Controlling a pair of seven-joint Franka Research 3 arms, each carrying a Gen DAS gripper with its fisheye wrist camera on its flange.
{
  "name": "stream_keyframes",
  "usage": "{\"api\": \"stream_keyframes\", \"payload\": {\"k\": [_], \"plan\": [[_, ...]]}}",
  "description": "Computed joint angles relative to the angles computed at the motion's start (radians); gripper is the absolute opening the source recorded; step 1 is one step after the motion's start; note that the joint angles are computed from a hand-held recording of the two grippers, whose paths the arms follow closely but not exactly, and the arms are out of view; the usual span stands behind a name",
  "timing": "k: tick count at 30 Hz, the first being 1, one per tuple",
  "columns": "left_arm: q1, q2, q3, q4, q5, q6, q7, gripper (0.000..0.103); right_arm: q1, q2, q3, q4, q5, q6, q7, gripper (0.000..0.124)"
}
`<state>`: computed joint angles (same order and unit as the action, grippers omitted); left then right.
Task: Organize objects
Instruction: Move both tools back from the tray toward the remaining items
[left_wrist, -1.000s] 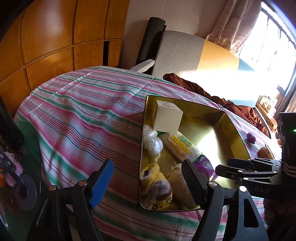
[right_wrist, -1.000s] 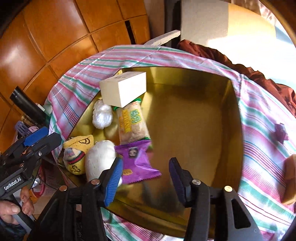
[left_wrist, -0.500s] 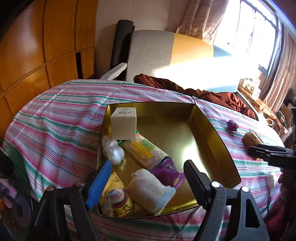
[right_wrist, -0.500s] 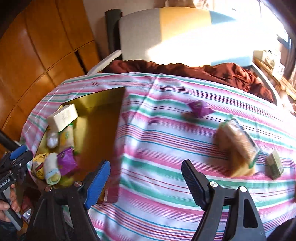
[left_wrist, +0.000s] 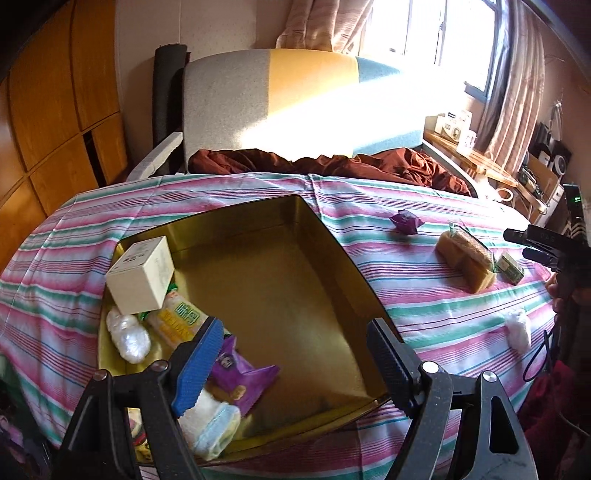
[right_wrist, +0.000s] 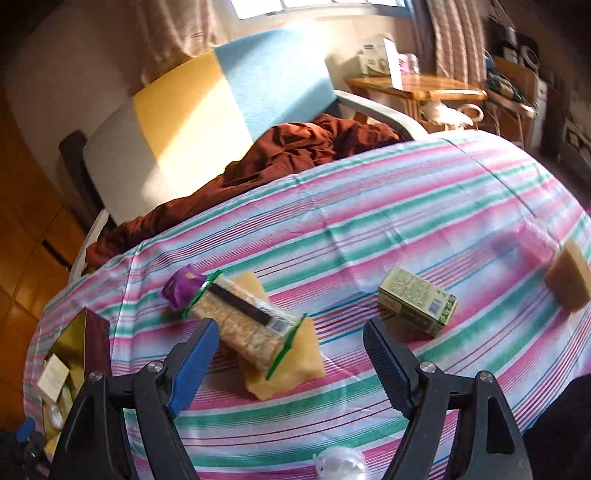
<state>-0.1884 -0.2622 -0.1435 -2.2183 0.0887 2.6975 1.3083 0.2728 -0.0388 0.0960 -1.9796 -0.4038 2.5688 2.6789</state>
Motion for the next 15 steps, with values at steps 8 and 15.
{"api": "stream_keyframes", "payload": {"k": [8, 15], "plan": [[-0.038, 0.176, -0.043, 0.218, -0.032, -0.07, 0.044, 0.08, -0.04, -0.052, -0.003, -0.087, 0.04, 0.088, 0.106, 0.082], [-0.057, 0.418, -0.09, 0.525, 0.052, -0.237, 0.051, 0.081, -0.045, -0.046, 0.001, -0.103, 0.153, 0.142, 0.019, 0.082]]}}
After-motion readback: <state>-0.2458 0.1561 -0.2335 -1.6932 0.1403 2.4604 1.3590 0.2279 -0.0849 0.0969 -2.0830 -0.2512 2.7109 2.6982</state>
